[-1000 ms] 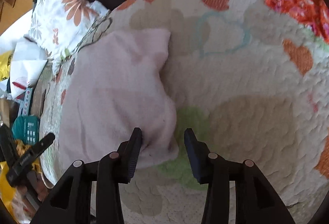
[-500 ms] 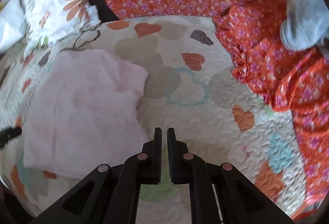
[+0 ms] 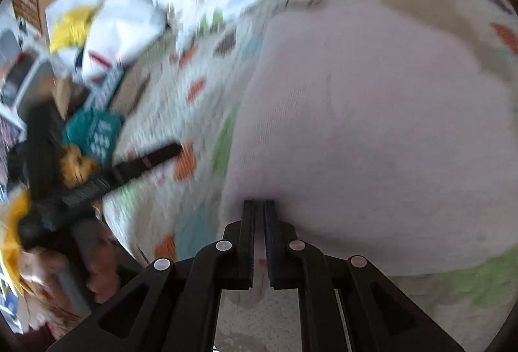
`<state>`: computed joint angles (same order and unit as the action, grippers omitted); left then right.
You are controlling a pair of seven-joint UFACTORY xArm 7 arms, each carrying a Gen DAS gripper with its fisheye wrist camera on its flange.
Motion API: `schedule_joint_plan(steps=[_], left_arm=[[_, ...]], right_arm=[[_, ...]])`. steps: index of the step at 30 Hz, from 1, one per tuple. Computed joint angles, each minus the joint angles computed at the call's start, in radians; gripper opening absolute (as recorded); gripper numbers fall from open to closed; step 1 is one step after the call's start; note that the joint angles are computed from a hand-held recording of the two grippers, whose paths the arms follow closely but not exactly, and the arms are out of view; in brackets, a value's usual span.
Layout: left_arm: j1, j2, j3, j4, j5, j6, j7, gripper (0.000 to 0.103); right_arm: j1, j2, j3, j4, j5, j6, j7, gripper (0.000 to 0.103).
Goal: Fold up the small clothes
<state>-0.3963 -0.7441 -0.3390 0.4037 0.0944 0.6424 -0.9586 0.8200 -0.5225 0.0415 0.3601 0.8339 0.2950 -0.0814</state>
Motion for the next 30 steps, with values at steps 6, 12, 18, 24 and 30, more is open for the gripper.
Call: schedule_joint_plan(steps=[6, 12, 18, 24, 30], left_arm=[[0.002, 0.0, -0.04, 0.016, 0.035, 0.006, -0.009, 0.079], [0.022, 0.005, -0.126, 0.053, 0.126, 0.028, -0.054, 0.08], [0.076, -0.055, -0.264, 0.083, 0.268, 0.067, -0.209, 0.086], [0.066, -0.145, -0.373, 0.107, 0.34, 0.164, -0.338, 0.102], [-0.087, -0.182, -0.349, 0.044, 0.254, 0.158, -0.401, 0.103]], right_arm=[[-0.027, -0.109, -0.017, -0.041, 0.008, -0.001, -0.003, 0.016], [-0.306, -0.351, 0.171, -0.13, -0.273, 0.1, 0.293, 0.036], [-0.428, -0.481, 0.241, -0.158, -0.463, 0.253, 0.458, 0.043], [-0.423, -0.637, 0.289, -0.191, -0.595, 0.385, 0.589, 0.056], [-0.331, -0.804, 0.333, -0.254, -0.645, 0.533, 0.769, 0.059]])
